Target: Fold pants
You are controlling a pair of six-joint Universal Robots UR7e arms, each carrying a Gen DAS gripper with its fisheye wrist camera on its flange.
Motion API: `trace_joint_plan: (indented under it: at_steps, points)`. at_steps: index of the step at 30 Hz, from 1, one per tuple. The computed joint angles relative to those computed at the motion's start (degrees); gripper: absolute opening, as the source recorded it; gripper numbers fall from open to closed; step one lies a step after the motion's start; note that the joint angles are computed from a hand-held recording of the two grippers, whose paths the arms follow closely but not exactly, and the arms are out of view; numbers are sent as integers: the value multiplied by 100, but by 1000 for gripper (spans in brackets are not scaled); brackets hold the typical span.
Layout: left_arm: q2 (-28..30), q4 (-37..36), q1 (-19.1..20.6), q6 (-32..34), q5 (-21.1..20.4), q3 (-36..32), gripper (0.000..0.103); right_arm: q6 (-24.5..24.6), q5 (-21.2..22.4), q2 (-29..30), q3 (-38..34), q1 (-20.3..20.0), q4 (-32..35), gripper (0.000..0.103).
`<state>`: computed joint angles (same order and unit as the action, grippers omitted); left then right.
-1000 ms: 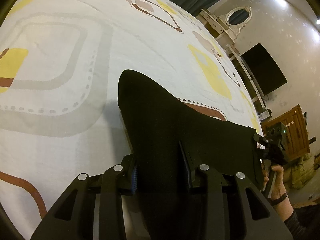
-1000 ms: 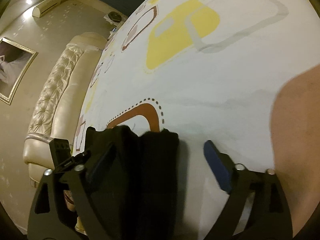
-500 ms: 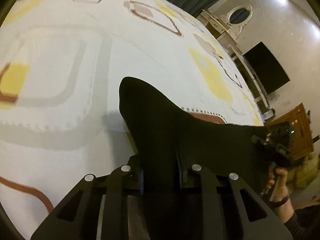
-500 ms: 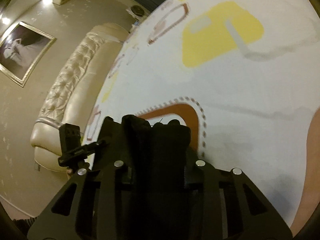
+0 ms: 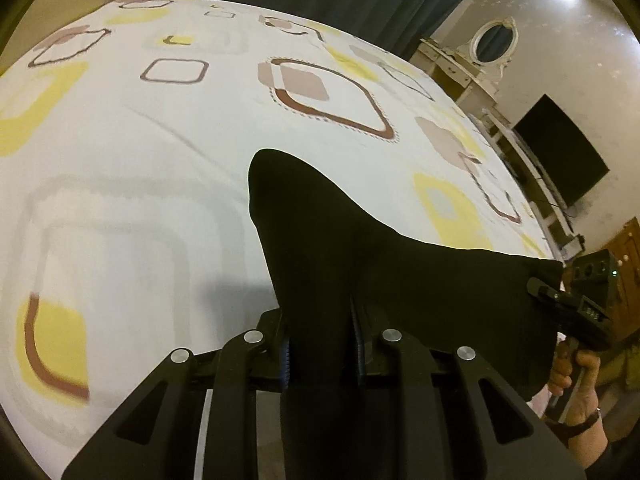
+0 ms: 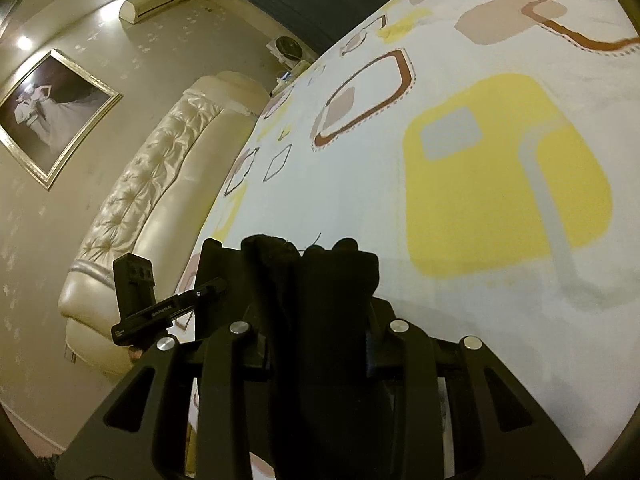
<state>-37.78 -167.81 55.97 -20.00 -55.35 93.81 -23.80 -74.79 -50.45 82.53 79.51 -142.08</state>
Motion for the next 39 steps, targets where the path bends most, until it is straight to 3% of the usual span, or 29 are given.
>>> trace_joint_plan:
  at_steps: [7,18,39]
  points:
    - [349,608,316,27,52,-602,23,369,-300,648,-819,-71,363,30]
    - [340,-282,544,86,-542,-283,25,674,69,877,-1051,-341,659,30]
    - [401,-894,690,347,-897,-149,27,697,327,902,-1043,-400,668,31]
